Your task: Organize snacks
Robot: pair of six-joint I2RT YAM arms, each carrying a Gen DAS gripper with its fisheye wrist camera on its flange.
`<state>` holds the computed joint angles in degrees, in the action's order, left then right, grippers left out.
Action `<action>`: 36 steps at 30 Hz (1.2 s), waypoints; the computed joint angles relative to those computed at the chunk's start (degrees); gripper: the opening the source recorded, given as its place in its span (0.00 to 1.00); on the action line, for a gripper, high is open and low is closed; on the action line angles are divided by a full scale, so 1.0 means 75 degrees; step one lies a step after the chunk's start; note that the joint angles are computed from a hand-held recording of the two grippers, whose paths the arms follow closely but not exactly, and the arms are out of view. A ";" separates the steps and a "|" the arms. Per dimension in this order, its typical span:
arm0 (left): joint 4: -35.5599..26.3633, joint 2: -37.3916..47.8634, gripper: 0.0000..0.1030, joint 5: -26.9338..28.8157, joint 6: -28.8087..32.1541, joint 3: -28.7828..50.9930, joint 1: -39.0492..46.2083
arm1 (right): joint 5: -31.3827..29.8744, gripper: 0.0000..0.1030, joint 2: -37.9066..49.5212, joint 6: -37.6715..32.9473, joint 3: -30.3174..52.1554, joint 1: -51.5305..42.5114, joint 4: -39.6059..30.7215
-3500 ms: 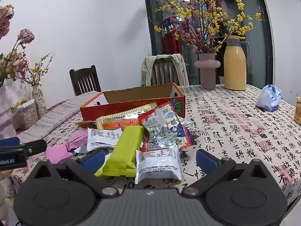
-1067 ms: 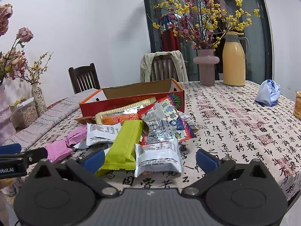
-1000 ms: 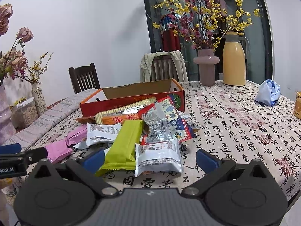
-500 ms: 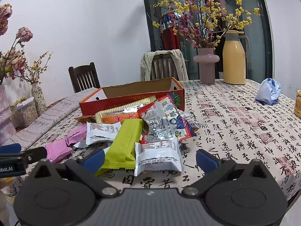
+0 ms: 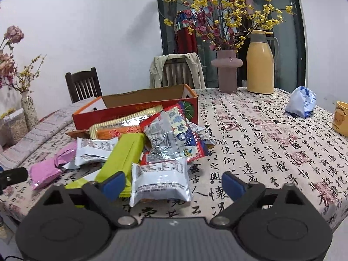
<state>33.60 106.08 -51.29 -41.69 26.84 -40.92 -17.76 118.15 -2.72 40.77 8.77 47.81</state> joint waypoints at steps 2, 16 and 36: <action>-0.0023 0.0026 1.00 0.0043 0.0002 0.0022 0.0056 | -0.0003 0.81 0.0137 -0.0102 0.0196 0.0056 -0.0104; -0.0140 0.0162 1.00 0.0224 0.0059 0.0192 0.0391 | -0.0105 0.56 0.0821 -0.0509 0.1134 0.0317 -0.0709; -0.1026 0.0630 1.00 0.0695 0.0679 0.1000 0.1370 | -0.0912 0.23 0.0771 -0.0351 0.0737 -0.0007 0.0237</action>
<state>25.91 110.80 -46.08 -36.60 34.34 -30.65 -24.60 123.94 -5.35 46.30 8.72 49.59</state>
